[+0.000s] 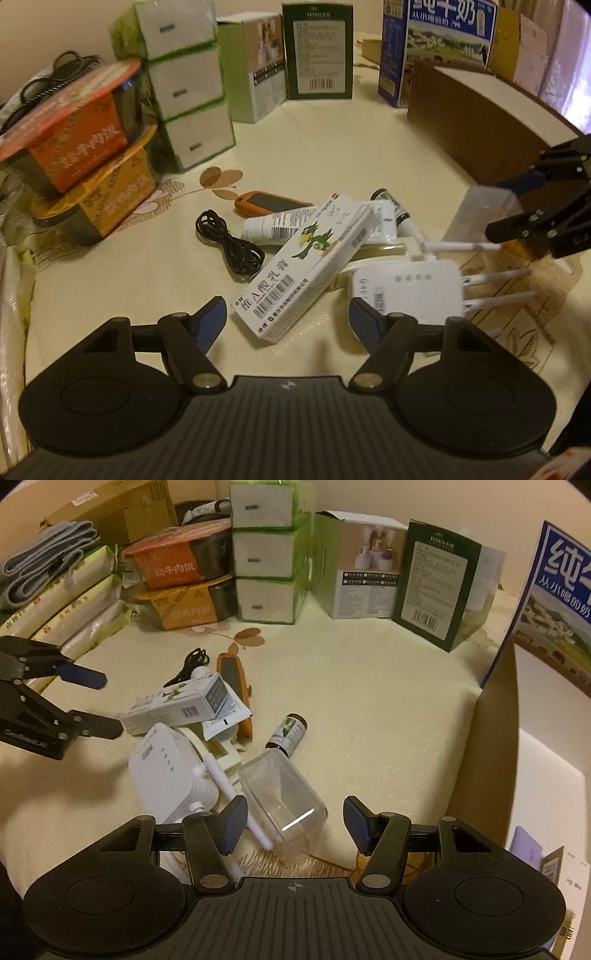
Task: Organize rigid objects
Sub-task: 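Grasp the clear plastic container with the right gripper while the left grasps the parrot ointment box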
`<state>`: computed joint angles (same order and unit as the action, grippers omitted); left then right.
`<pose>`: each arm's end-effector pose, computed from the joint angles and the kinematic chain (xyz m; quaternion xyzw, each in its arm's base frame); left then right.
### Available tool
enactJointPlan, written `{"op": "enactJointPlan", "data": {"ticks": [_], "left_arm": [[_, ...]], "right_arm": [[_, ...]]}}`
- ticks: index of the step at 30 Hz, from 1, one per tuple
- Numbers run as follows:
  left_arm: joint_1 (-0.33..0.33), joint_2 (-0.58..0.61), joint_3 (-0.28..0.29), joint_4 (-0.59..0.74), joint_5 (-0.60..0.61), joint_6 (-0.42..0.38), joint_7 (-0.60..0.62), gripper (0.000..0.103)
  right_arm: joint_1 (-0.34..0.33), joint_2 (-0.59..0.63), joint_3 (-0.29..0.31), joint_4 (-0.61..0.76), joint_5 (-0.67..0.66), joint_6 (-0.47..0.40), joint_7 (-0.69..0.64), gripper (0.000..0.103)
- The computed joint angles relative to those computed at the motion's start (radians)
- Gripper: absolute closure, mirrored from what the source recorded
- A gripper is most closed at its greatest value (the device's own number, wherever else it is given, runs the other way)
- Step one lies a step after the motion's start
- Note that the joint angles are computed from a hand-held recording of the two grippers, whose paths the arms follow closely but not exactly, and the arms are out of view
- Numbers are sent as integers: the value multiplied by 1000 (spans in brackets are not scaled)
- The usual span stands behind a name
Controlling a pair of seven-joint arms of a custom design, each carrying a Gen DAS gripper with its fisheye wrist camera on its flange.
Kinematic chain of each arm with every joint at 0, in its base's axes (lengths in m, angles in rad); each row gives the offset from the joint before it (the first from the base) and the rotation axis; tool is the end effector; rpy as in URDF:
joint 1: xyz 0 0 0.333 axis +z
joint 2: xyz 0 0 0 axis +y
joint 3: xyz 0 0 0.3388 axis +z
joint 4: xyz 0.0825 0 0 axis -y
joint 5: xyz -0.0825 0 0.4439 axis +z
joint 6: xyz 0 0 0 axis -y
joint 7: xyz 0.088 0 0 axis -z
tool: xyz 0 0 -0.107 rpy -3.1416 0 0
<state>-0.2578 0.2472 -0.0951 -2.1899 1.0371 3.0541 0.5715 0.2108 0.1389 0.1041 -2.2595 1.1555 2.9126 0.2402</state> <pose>0.5568 -0.2759 0.2975 -0.5412 0.7756 -0.2477 0.2105 0.5803 0.1296 0.3111 -0.8255 0.4542 -0.1304 0.3086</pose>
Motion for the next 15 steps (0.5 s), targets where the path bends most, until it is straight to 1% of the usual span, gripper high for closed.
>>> {"op": "enactJointPlan", "data": {"ticks": [1, 2, 3, 4, 6, 7, 9, 10, 12, 14, 15], "left_arm": [[18, 13, -13, 7, -22, 6, 44, 33], [31, 25, -23, 14, -42, 9, 84, 33], [40, 35, -29, 21, -58, 10, 121, 33], [52, 46, -37, 27, -79, 16, 163, 33], [81, 67, -60, 38, -132, 28, 257, 33], [101, 78, -79, 43, -163, 36, 311, 33], [145, 97, -124, 50, -231, 44, 421, 34], [183, 110, -165, 55, -274, 43, 489, 34], [230, 132, -218, 67, -334, 37, 583, 37], [243, 152, -236, 81, -370, 34, 640, 39], [248, 160, -244, 87, -388, 32, 665, 39]], "right_arm": [[-1, 3, 2, 3, 13, -1, -7, 54], [-2, 5, 3, 5, 21, -4, -7, 67], [0, 7, 3, 6, 25, 2, 2, 72], [-1, 7, 7, 7, 50, 9, -5, 74], [-1, 3, 13, 7, 109, 27, -17, 76], [5, 4, 14, 6, 125, 52, -1, 76], [15, 6, 17, 5, 155, 107, 30, 76], [18, 7, 19, 5, 173, 129, 41, 76], [31, 13, 14, 2, 147, 176, 120, 76], [50, 15, -1, -14, 55, 220, 253, 76], [52, 15, -3, -20, 25, 233, 298, 76]]}}
